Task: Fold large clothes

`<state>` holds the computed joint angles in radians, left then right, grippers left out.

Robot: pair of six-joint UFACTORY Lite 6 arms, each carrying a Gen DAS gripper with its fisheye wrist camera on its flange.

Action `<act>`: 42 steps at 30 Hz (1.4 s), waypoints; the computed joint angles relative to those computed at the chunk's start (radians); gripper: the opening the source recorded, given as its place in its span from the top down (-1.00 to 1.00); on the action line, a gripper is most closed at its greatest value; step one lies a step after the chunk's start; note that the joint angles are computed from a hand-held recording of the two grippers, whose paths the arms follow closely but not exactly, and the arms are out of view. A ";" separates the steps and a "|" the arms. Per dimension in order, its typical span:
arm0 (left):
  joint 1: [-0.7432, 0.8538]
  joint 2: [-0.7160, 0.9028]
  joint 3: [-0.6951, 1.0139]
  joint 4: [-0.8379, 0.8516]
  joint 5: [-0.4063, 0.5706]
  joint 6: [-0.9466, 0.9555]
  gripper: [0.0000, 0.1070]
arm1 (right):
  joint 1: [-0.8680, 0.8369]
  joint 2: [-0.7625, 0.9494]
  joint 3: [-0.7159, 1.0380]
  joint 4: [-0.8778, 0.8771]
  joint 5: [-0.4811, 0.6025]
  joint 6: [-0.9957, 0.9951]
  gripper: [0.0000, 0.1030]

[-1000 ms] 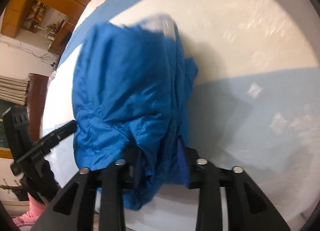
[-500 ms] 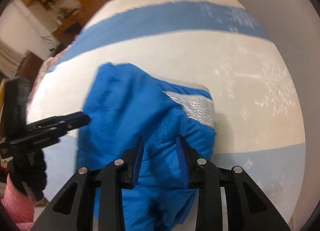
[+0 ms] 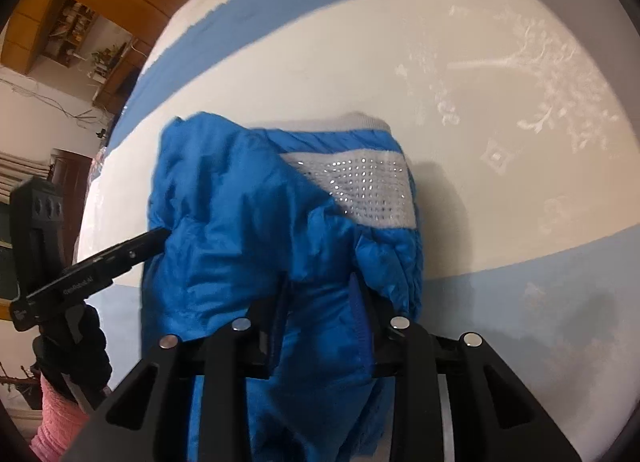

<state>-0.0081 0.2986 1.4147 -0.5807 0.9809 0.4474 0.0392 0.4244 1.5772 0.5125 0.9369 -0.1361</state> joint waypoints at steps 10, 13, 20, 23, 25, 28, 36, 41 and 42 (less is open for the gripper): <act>0.000 -0.549 -0.443 0.064 0.036 0.082 0.28 | 0.172 -0.356 -0.200 -0.104 0.046 0.008 0.32; 0.019 -0.601 -0.549 0.054 0.023 0.111 0.28 | 0.208 -0.408 -0.329 -0.192 -0.006 0.071 0.32; -0.022 -0.687 -0.730 0.018 -0.133 0.176 0.29 | 0.201 -0.417 -0.589 -0.110 -0.224 0.056 0.29; -0.035 -0.703 -0.736 0.036 -0.149 0.148 0.29 | 0.218 -0.416 -0.597 -0.131 -0.244 0.092 0.28; 0.028 -0.693 -0.693 0.011 -0.076 0.162 0.31 | 0.197 -0.429 -0.575 -0.113 -0.206 0.086 0.29; 0.139 -0.726 -0.653 -0.012 0.018 0.196 0.31 | 0.188 -0.521 -0.573 -0.133 -0.157 0.108 0.28; 0.110 -0.802 -0.777 0.039 -0.037 0.174 0.29 | 0.226 -0.592 -0.634 -0.189 -0.134 0.171 0.28; 0.049 -0.879 -0.865 0.098 -0.111 0.158 0.28 | 0.216 -0.566 -0.733 -0.142 -0.228 0.121 0.14; 0.069 -0.910 -0.906 0.093 -0.114 0.186 0.28 | 0.211 -0.552 -0.747 -0.117 -0.248 0.101 0.13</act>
